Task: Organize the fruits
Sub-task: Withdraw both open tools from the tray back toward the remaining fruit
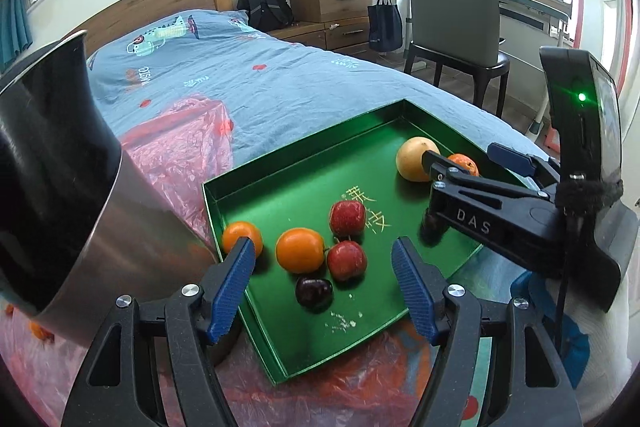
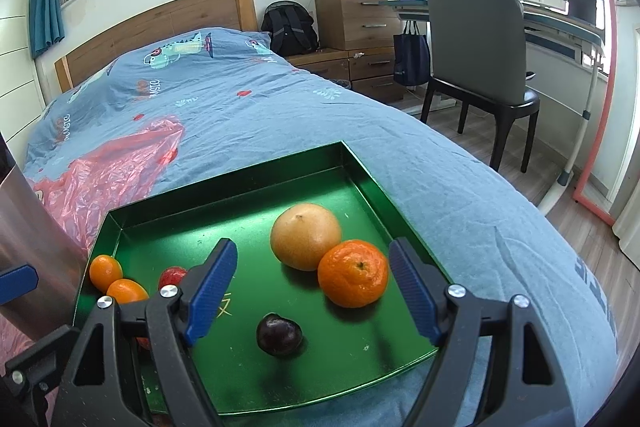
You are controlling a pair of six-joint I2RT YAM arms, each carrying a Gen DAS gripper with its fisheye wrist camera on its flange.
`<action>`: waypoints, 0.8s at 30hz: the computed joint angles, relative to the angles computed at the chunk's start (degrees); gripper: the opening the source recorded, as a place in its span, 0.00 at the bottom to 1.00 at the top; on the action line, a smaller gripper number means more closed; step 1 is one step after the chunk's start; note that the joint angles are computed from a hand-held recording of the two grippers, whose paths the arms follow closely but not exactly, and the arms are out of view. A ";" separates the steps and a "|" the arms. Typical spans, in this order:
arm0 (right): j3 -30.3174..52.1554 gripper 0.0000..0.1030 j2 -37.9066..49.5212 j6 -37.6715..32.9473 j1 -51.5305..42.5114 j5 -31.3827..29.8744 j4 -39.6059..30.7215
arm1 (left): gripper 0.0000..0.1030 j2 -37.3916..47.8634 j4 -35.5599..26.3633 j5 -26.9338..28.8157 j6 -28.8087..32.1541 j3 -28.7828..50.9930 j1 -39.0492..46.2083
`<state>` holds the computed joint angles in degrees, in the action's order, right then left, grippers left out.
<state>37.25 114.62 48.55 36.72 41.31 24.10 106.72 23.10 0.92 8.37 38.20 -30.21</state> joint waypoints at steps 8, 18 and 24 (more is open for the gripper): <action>-1.38 1.00 -0.94 4.95 5.34 6.30 -2.07 | 0.63 -8.08 0.00 0.17 1.10 -10.18 2.06; 4.05 1.00 -0.08 19.55 19.23 16.66 -15.93 | 0.64 -22.74 -2.34 3.25 6.93 -22.09 12.86; 12.12 1.00 2.25 28.23 27.60 19.72 -30.66 | 0.64 -32.00 -6.28 8.63 13.05 -26.51 24.37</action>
